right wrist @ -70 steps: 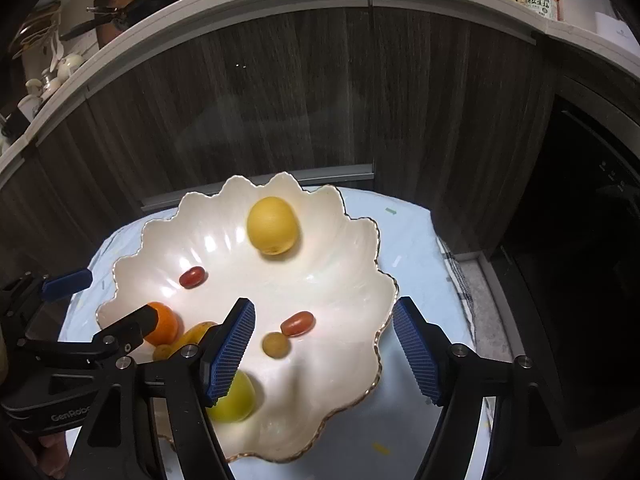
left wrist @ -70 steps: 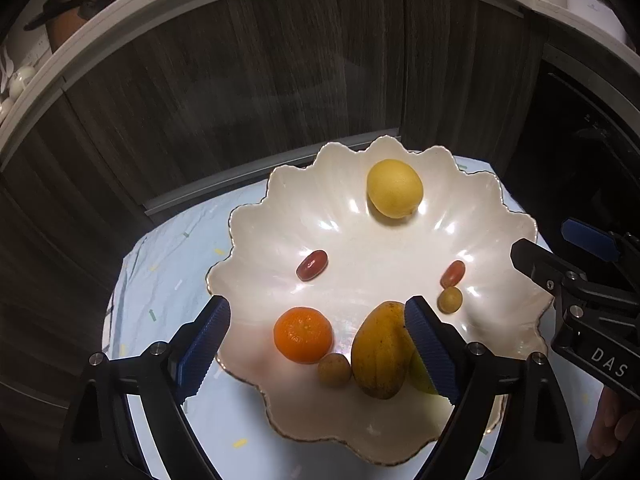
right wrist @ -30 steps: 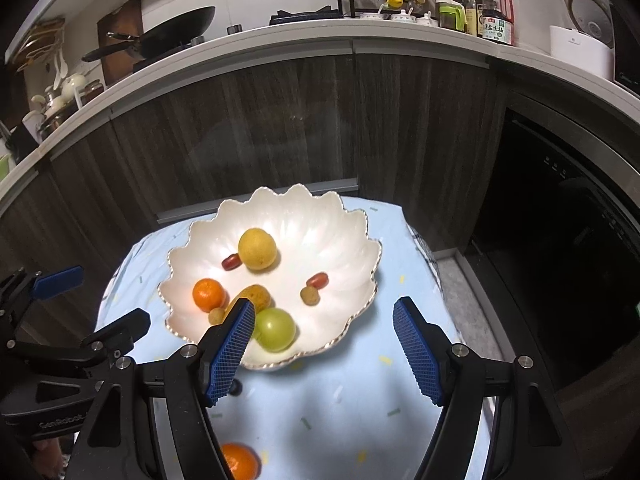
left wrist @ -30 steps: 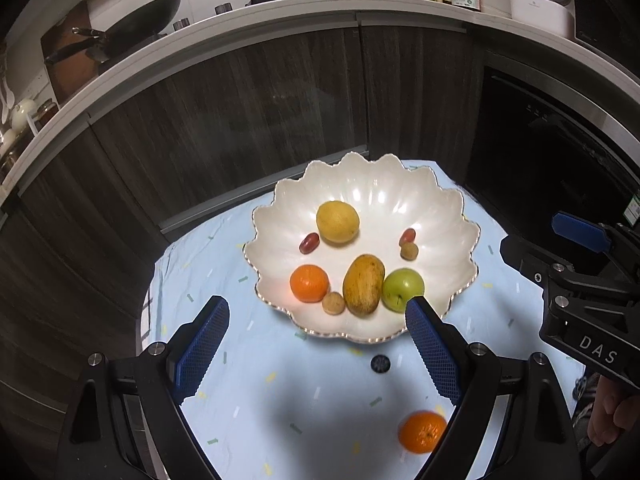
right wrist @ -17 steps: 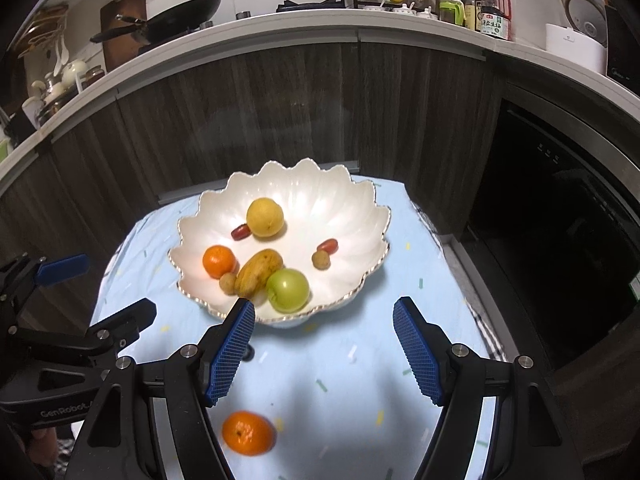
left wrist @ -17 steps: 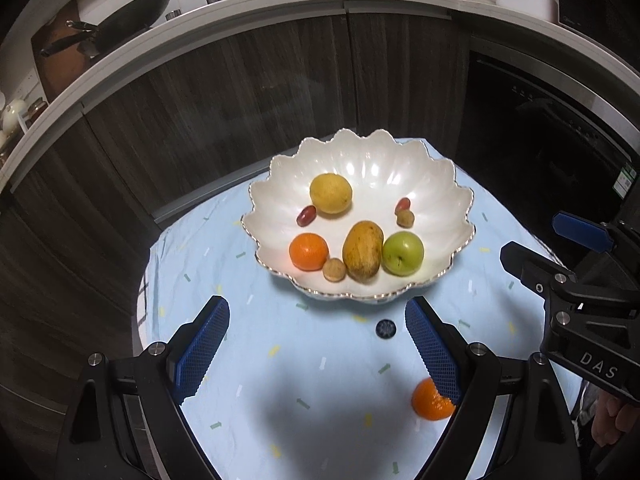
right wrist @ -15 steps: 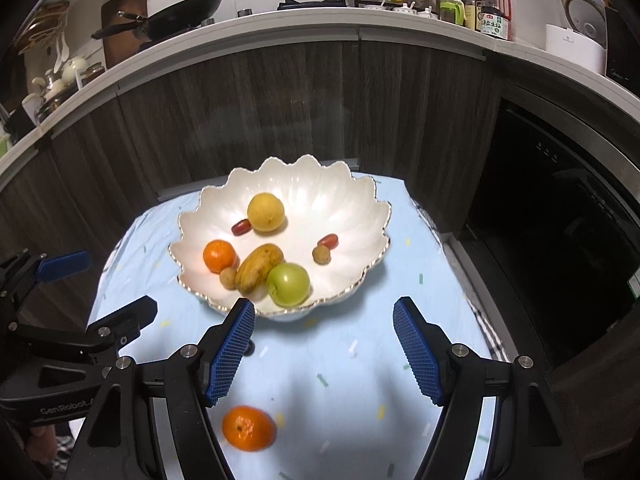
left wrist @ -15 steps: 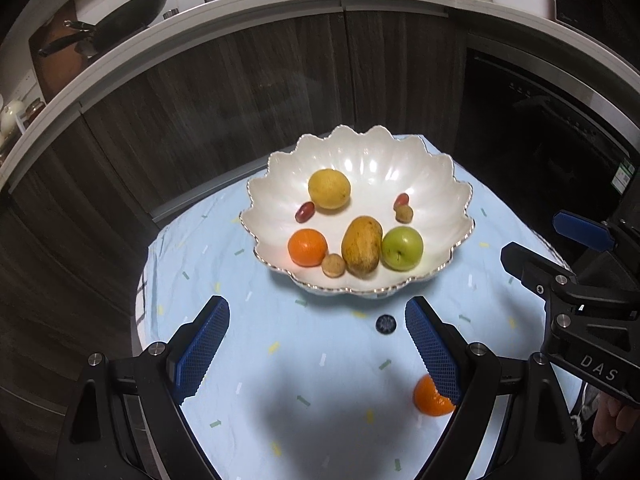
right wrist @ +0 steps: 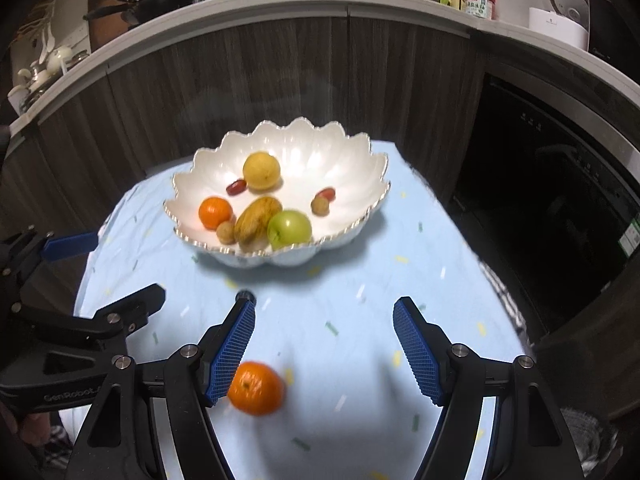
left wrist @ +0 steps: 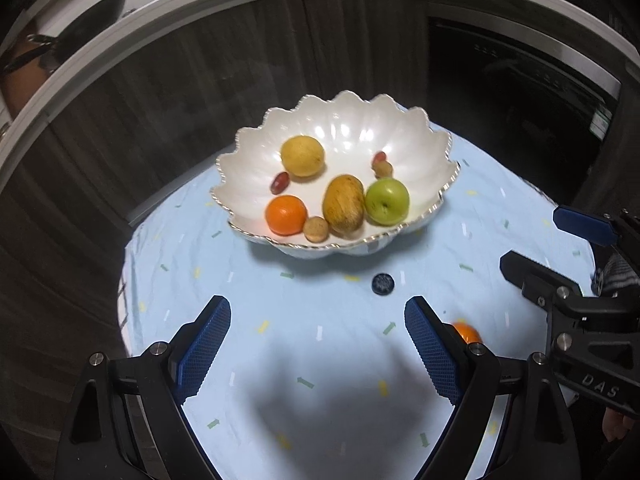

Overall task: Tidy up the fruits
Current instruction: 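Withdraw both open tools from the bowl back over the cloth, then grasp the mandarin with the right tool while the left tool grasps the blueberry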

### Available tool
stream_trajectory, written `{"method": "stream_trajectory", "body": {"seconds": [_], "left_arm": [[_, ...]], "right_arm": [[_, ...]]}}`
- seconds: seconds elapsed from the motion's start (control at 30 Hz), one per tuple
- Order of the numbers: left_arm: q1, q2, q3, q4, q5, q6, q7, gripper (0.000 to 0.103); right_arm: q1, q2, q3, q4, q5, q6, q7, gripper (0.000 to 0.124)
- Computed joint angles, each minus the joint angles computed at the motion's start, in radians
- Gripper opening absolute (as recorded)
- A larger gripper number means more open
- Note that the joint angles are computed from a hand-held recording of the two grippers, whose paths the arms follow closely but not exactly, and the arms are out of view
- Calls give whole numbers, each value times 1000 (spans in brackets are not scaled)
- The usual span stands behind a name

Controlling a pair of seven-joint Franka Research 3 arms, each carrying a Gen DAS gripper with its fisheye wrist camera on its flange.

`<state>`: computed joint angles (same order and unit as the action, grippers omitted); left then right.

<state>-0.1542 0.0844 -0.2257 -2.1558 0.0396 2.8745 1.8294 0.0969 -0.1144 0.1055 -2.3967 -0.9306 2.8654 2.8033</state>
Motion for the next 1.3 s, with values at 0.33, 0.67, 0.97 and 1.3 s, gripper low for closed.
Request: {"method": "stream_trajectory", "body": {"seconds": [0.33,0.67,0.97,1.3], "left_arm": [[42,51,-61,14,-180,-12,312,83],[66,82,-73,12,-255,-18,426,82],[78,109,-61,10,-234,-15,392,79],[121,145,-124,38,-319,-37,479,77]], "right_arm": [[56,28,0,-16,164,-48,-114,72],[108,86,-16,13,233,-64,-196,72],[155,152,-53,41,321,-33,-282,70],[189,197,-87,35,526,29,-479,48]]}}
